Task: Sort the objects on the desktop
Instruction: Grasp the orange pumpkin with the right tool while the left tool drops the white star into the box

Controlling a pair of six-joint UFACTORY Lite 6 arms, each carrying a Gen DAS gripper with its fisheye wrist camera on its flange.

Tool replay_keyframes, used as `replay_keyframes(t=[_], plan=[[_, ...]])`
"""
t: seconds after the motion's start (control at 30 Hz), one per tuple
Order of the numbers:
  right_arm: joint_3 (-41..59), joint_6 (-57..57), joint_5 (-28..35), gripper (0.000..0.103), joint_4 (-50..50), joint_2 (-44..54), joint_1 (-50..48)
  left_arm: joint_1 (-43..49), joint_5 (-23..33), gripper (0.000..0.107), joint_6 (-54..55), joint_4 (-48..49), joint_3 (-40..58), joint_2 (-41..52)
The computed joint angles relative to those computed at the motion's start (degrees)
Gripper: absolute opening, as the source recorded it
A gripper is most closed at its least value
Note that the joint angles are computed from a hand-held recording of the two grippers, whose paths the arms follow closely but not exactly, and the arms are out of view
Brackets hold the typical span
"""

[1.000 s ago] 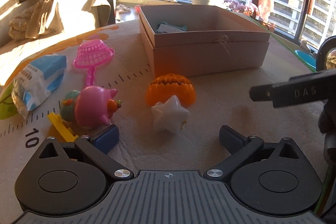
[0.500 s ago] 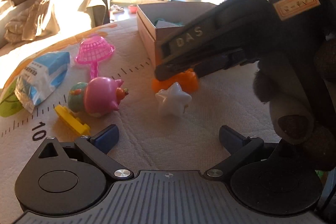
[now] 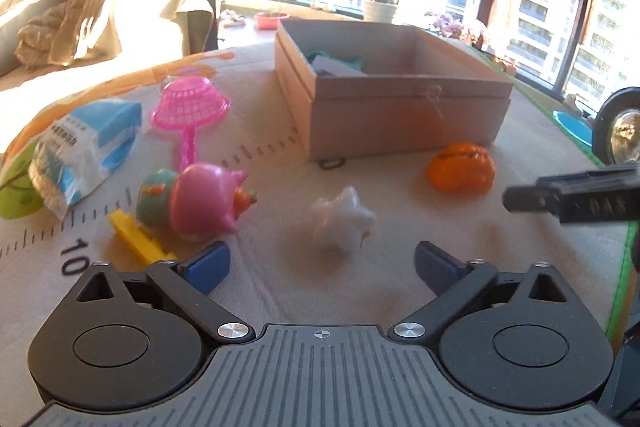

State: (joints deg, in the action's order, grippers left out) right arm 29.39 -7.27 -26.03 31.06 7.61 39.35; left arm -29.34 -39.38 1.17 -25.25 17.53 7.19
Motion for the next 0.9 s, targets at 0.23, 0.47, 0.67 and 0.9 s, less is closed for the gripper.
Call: replay_keyframes(t=[0.23,0.47,0.67,0.9], plan=[[-2.6,-3.5,-6.5,0.073,1.1,-2.2,3.2,0.2,2.9,0.05,4.8,-1.1,7.4,5.1],[12.6,3.5,-0.7,0.073,-8.9,11.4,0.0,-0.7,2.7,0.041,4.9,-2.6,2.9,0.9],[13.4,-1.1,-0.2,0.059,-4.3,12.2,1.8,-2.3,3.2,0.041,5.3,-3.5,-1.8,-4.3],[-0.8,5.6,7.8,0.041,-16.5,-12.1,-2.6,-1.3,6.5,0.041,17.2,-4.9,2.1,-13.6]])
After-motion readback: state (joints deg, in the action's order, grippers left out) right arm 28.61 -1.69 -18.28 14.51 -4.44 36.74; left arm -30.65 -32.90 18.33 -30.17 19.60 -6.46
